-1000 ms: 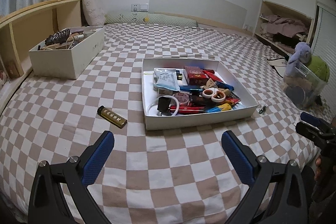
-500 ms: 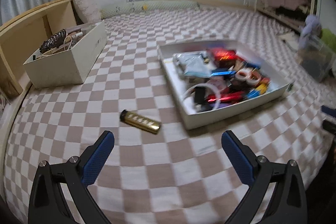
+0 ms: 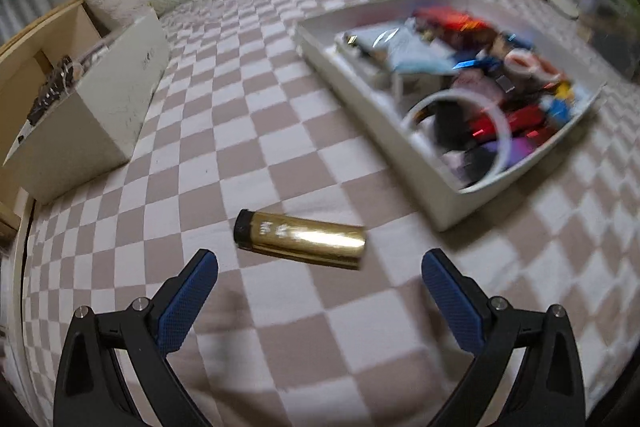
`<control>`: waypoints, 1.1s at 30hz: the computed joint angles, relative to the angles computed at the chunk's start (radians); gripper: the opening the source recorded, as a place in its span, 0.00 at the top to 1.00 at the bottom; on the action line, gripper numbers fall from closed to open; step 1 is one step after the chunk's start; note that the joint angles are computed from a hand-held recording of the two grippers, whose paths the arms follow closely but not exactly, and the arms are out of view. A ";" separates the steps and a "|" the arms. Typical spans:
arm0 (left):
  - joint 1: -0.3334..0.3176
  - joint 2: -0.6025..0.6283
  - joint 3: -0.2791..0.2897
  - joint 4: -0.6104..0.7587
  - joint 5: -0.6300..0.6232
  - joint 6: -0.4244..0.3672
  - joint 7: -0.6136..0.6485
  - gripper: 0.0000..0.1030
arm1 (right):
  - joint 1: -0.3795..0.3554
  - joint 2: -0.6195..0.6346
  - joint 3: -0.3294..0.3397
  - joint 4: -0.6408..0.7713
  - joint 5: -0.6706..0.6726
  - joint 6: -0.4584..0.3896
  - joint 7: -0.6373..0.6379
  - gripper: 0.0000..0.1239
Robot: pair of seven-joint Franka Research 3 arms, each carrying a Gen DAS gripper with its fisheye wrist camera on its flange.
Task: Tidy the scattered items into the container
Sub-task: 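Reach the gold lighter with the left tool and close on it, then grasp the green clip with the right tool while the left tool holds the gold lighter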
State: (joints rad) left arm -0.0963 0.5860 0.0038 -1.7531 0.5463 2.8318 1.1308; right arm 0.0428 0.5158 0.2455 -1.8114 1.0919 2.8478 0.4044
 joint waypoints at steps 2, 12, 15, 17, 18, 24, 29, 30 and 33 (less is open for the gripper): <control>0.033 0.023 -0.031 0.027 -0.038 -0.022 0.042 0.02 | 0.011 0.005 -0.026 0.010 -0.052 -0.033 0.045 0.17; 0.126 0.075 -0.133 0.086 -0.212 -0.024 0.268 0.11 | 0.004 0.079 -0.096 0.149 -0.344 -0.091 0.096 0.17; 0.118 0.080 -0.129 0.091 -0.233 -0.019 0.287 0.19 | 0.011 0.142 -0.134 0.253 -0.441 -0.134 0.170 0.17; 0.106 0.076 -0.118 0.086 -0.235 -0.014 0.288 0.20 | 0.009 0.188 -0.148 0.327 -0.496 -0.162 0.212 0.17; 0.097 0.075 -0.108 0.083 -0.231 -0.012 0.282 0.20 | 0.007 0.209 -0.151 0.362 -0.519 -0.180 0.231 0.17; 0.069 0.075 -0.078 0.080 -0.220 0.004 0.244 0.20 | 0.011 0.325 -0.172 0.542 -0.642 -0.281 0.334 0.17; 0.028 0.061 -0.042 0.069 -0.193 -0.016 0.148 0.20 | 0.006 0.446 -0.178 0.741 -0.704 -0.419 0.424 0.17; 0.025 0.055 -0.041 0.060 -0.185 -0.012 0.139 0.20 | 0.002 0.475 -0.175 0.791 -0.708 -0.454 0.445 0.19; 0.007 0.035 -0.027 0.023 -0.153 0.006 0.098 0.20 | 0.002 0.532 -0.177 0.882 -0.733 -0.505 0.484 0.33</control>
